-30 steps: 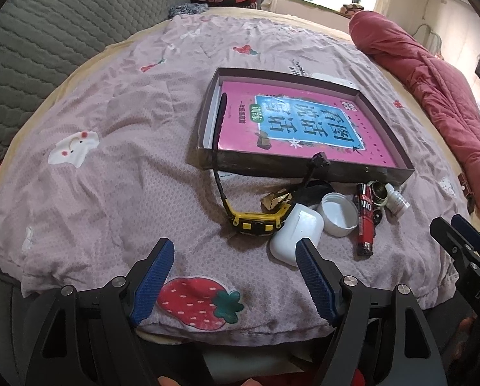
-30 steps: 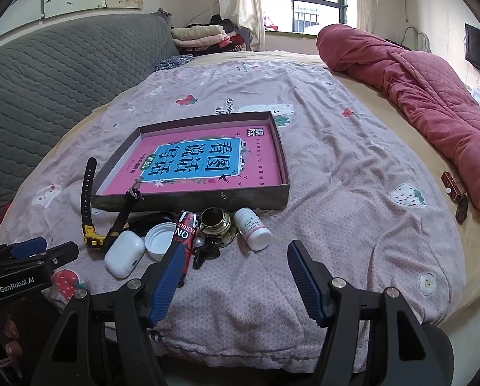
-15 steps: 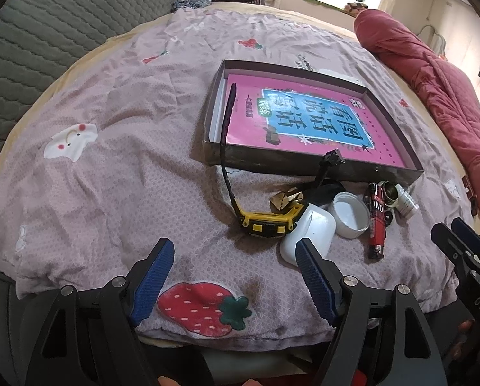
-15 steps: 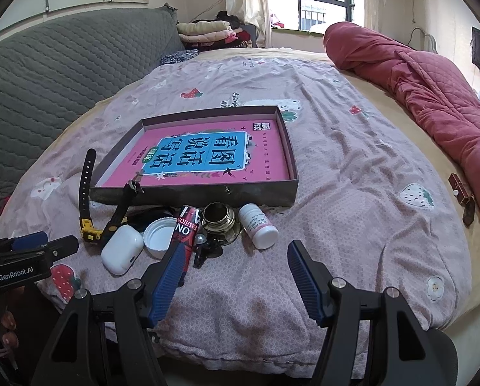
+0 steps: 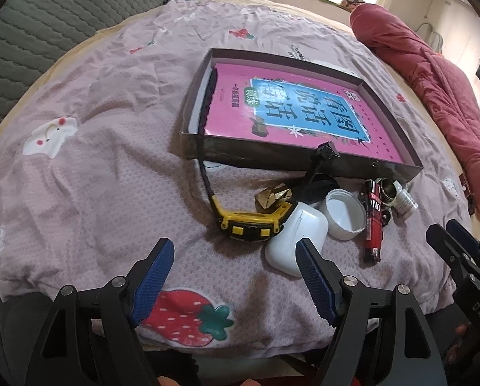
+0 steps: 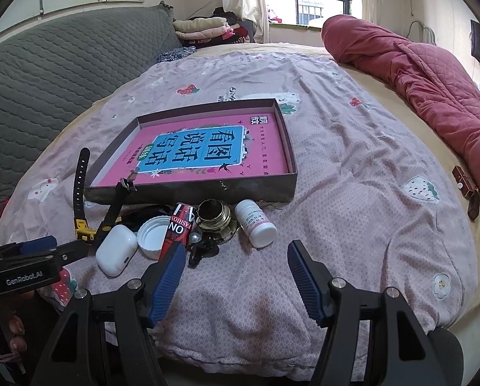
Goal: Organize rigid objects
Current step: 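Close the left gripper on the black-and-yellow watch while the right approaches the pill bottle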
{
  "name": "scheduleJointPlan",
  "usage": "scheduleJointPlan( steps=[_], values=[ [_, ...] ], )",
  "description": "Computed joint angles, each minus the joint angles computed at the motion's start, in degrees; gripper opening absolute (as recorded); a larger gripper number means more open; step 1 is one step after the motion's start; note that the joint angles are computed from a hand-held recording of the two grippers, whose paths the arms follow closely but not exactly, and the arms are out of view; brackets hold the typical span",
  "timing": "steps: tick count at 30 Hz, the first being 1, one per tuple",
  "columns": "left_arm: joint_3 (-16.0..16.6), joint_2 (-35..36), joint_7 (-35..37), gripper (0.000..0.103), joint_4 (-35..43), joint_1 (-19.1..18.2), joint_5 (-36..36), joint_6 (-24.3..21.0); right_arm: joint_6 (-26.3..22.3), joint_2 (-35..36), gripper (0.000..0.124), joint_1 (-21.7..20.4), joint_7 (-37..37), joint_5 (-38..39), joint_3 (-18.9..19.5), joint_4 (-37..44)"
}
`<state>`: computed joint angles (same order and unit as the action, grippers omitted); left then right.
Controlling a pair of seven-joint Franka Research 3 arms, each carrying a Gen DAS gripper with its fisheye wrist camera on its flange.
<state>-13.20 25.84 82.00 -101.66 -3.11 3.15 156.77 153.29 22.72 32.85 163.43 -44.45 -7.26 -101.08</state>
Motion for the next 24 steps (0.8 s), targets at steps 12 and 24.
scheduleJointPlan(
  steps=[12, 24],
  values=[
    [1.6, 4.8, -3.7, 0.079, 6.7, -2.4, 3.6, -0.9, 0.9, 0.6, 0.065, 0.0, -0.2, 0.7, -0.4, 0.1],
    [0.2, 8.1, -2.6, 0.079, 10.6, -1.3, 2.7, -2.7, 1.5, 1.9, 0.065, 0.2, -1.1, 2.0, -1.0, 1.2]
  ],
)
